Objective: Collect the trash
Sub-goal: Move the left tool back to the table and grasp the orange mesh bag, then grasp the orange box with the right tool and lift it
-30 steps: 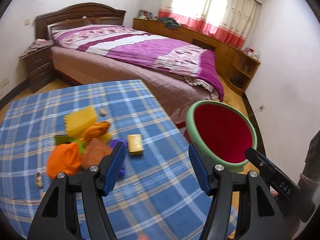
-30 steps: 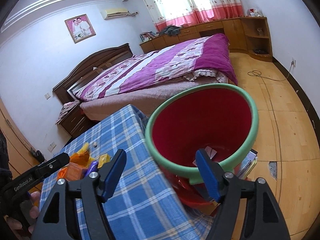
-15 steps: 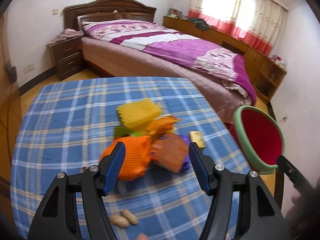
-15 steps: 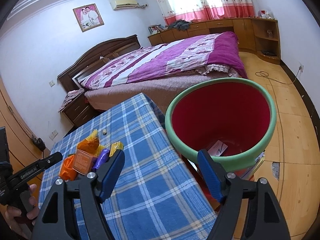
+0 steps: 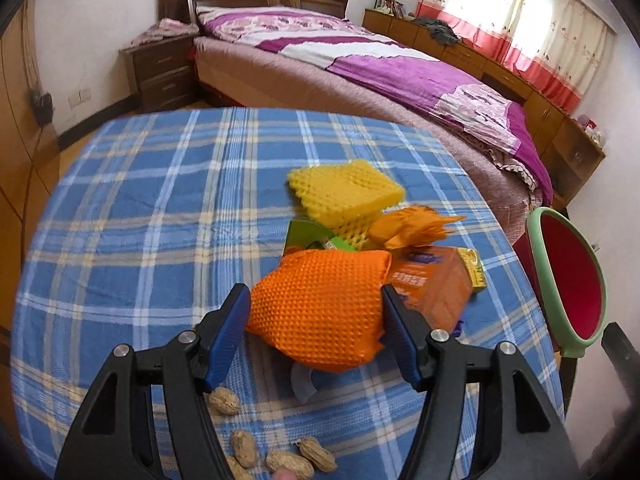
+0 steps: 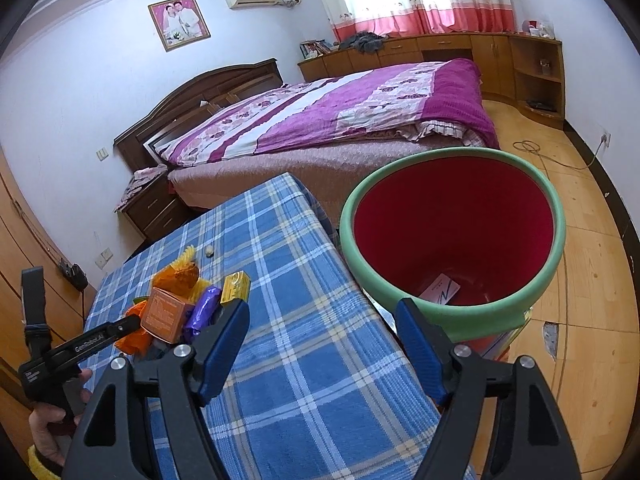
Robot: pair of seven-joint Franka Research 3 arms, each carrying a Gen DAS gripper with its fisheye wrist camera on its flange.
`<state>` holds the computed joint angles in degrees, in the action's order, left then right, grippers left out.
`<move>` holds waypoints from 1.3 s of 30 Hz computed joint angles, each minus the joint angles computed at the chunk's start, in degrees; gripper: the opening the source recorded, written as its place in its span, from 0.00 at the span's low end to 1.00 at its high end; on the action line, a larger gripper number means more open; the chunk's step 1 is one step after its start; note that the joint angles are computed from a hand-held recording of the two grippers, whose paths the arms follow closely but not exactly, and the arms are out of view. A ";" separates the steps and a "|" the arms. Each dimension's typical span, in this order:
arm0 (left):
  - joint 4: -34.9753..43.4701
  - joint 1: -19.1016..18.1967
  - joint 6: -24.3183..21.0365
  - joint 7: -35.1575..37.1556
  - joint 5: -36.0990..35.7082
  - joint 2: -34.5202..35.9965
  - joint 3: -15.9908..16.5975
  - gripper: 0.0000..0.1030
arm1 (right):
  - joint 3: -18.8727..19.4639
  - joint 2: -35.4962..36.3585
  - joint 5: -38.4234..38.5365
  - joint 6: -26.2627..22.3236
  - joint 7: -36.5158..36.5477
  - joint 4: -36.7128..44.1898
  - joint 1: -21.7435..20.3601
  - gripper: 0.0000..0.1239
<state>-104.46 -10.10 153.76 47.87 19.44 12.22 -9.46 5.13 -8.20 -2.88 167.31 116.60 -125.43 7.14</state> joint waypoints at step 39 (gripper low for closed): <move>-10.49 1.92 10.50 -1.95 -0.73 -8.09 0.56 0.17 | -0.16 12.42 19.75 -8.34 -24.83 15.74 9.53 0.63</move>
